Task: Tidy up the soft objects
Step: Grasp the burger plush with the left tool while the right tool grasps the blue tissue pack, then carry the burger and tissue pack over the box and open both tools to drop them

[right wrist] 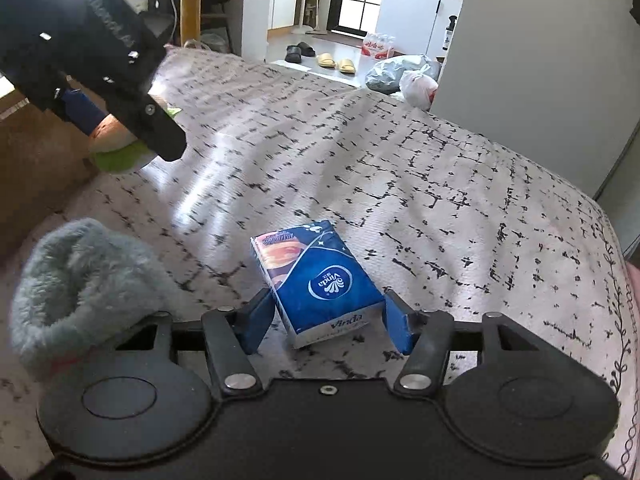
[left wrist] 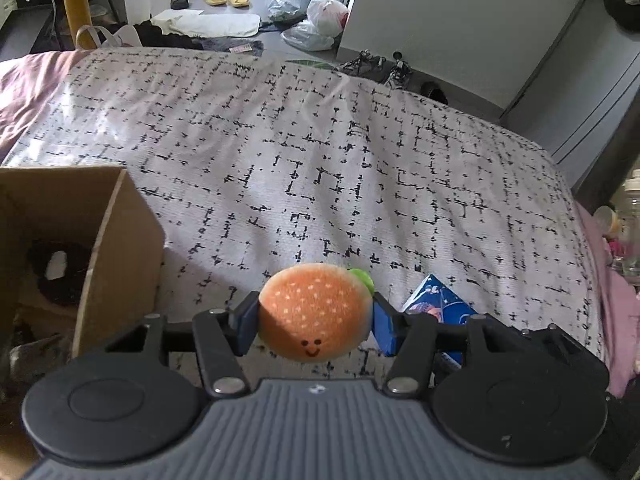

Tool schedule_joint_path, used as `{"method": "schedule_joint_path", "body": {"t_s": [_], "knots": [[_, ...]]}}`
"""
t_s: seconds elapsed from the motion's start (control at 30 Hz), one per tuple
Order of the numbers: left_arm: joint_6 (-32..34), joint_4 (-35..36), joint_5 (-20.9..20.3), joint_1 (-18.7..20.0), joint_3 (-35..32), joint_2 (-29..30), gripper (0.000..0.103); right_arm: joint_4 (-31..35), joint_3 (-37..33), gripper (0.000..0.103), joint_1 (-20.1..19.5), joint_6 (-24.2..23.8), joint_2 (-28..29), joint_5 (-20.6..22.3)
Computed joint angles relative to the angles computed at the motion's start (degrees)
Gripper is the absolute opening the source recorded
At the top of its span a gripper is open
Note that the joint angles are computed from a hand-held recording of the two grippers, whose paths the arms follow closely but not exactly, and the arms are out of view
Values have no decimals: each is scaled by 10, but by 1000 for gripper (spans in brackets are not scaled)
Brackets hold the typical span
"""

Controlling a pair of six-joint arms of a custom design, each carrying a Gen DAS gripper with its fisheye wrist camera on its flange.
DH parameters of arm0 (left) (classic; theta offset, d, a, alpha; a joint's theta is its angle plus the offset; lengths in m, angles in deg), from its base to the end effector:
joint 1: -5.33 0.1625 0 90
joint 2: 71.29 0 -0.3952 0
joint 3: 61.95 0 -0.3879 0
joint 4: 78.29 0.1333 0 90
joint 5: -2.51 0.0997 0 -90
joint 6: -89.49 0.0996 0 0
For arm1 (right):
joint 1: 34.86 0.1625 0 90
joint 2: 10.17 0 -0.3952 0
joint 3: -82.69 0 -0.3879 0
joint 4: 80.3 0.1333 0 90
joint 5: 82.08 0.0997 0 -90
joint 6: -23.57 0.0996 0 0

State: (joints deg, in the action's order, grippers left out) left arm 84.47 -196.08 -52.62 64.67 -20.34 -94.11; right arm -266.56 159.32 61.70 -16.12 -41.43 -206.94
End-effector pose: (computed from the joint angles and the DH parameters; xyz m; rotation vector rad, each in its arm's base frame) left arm -0.2661 -0.8220 0.1257 0.5092 2.5244 -0.4406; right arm 0.1600 -0.7231 0.1173 0.5628 -2.1562 0.8079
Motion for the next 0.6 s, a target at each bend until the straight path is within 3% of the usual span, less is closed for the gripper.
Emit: {"method": "schedule_joint_path", "body": {"t_s": [0.6], "knots": [[7,-65,0,-18,179,-153,56,5,35,57,58,114,-38,-95]]}}
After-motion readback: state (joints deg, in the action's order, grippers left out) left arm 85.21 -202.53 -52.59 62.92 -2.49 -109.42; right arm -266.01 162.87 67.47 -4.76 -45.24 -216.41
